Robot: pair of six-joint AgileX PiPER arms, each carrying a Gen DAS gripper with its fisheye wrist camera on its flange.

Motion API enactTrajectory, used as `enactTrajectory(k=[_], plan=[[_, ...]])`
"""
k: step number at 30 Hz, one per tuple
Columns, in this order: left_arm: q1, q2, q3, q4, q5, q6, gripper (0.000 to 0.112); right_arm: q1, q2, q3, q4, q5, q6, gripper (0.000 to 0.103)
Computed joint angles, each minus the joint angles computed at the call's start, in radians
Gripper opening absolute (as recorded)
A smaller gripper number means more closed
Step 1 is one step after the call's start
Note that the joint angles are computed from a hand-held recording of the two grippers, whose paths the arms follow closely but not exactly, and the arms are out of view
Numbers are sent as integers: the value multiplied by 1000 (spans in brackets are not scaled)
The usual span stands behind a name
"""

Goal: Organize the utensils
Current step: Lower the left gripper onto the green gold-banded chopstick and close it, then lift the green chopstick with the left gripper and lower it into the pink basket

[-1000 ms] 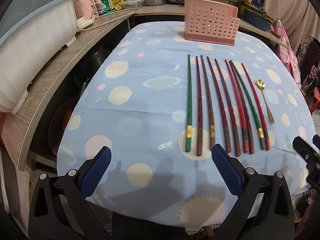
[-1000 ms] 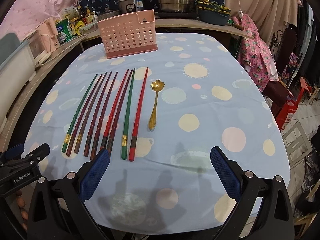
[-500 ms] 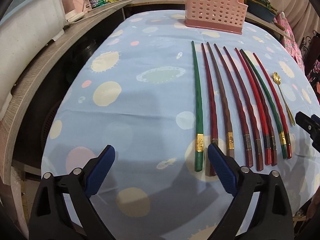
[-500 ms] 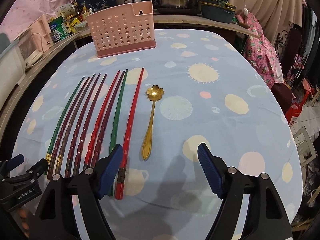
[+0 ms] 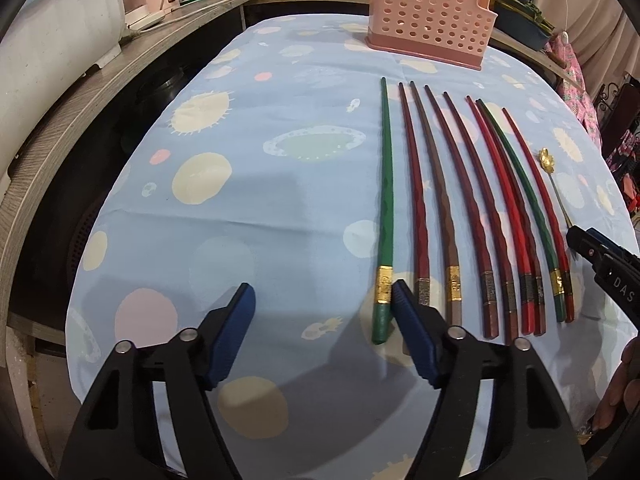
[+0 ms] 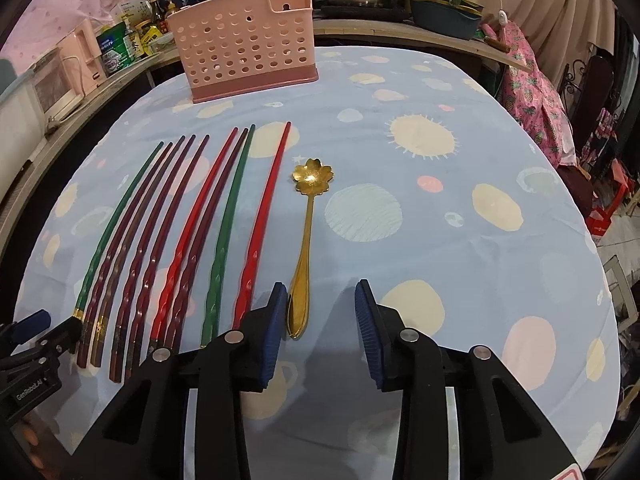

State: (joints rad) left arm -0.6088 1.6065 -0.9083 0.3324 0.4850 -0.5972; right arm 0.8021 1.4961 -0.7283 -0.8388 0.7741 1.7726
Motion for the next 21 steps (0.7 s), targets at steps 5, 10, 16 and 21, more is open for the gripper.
enactTrajectory(k=[5,10,16,21], plan=[[-5,-12,3,-33,-4,34,42,-8,-21,25,-10,-16,18,15],[26,-12,-11,-148,-2,151,13,-20,-34,30,-2,-35,3,11],[66,-18,-35,-241,19,233,10,-15,-78,31,-5,-14,-2,10],[82,-58,-71,-241,56,230,7,-20,-144,16,-9,30,-25,10]])
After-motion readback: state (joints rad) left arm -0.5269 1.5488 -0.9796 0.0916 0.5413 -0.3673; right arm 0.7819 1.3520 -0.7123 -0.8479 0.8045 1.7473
